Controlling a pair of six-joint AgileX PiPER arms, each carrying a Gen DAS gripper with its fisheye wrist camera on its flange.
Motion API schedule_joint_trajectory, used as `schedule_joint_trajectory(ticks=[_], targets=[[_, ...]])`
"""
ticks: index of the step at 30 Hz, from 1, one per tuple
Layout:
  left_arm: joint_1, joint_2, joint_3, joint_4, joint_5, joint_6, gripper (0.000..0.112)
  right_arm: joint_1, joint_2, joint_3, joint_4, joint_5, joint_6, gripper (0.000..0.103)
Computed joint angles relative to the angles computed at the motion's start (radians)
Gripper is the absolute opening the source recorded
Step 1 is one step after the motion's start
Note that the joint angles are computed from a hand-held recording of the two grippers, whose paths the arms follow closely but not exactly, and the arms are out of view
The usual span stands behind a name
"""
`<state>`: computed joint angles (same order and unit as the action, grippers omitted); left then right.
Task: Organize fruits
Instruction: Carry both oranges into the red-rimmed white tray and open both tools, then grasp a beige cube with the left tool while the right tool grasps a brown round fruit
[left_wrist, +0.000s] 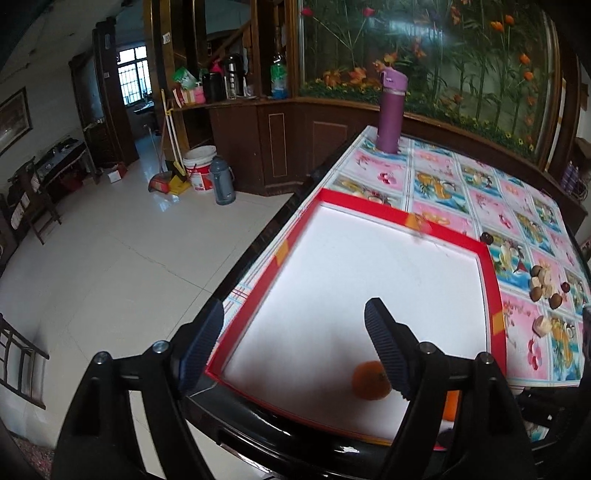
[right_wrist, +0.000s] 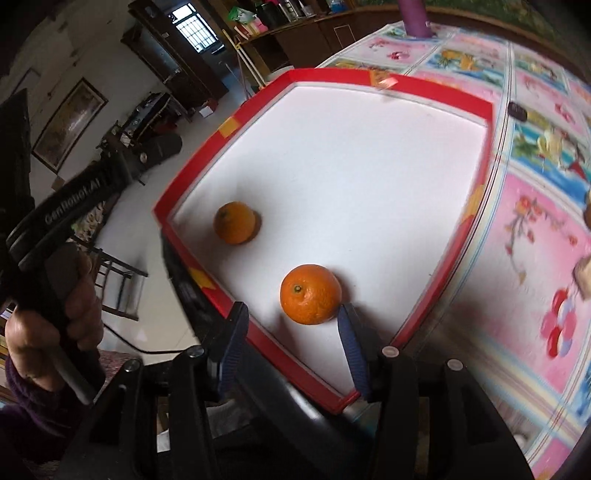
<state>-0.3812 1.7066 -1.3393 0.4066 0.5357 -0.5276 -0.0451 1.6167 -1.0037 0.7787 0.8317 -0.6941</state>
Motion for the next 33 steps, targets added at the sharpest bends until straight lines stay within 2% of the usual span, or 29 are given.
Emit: schedule_joint_trajectory(ticks=[1,2,4,6,9,12,16,20,26,28,31,33], targets=[[-0.002,-0.009,0.004,0.008,-0.005,-0.009,0.08,0.002,0.004,-0.008,0.002,0.034,-0.019,0.057],[-0.007,-0.017,0.009,0.013,-0.01,-0.015,0.08,0.014,-0.015,0.003,-0.004,0.033,-0.026,0.057],[-0.021,-0.029,0.012,-0.007,-0.016,0.009,0.081,0.007,-0.095,0.071,0.056,-0.036,-0.091,0.057],[-0.042,-0.042,0.016,-0.01,-0.023,0.017,0.081,-0.042,-0.147,0.092,0.106,-0.024,-0.171,0.057],[-0.088,-0.06,0.021,-0.061,-0.044,0.07,0.085,-0.212,-0.229,0.131,0.164,0.005,-0.274,0.057],[-0.138,-0.051,0.003,-0.161,-0.05,0.186,0.087,-0.387,-0.251,0.143,0.169,0.011,-0.329,0.059],[-0.228,0.02,-0.076,-0.327,-0.011,0.368,0.087,-0.622,-0.223,0.143,0.15,0.026,-0.358,0.059],[-0.33,0.116,-0.181,-0.336,0.048,0.401,0.087,-0.784,-0.155,0.105,0.147,0.064,-0.397,0.059],[-0.415,0.275,-0.361,-0.34,0.139,0.429,0.087,-0.835,-0.035,0.005,0.126,0.03,-0.358,0.06],[-0.429,0.349,-0.459,-0.321,0.207,0.406,0.087,-0.811,0.004,-0.033,0.133,0.03,-0.348,0.059],[-0.434,0.41,-0.537,-0.367,0.255,0.439,0.087,-0.772,0.042,-0.059,0.147,0.034,-0.365,0.059],[-0.433,0.435,-0.57,-0.397,0.281,0.457,0.087,-0.734,0.068,-0.072,0.14,0.004,-0.36,0.057]])
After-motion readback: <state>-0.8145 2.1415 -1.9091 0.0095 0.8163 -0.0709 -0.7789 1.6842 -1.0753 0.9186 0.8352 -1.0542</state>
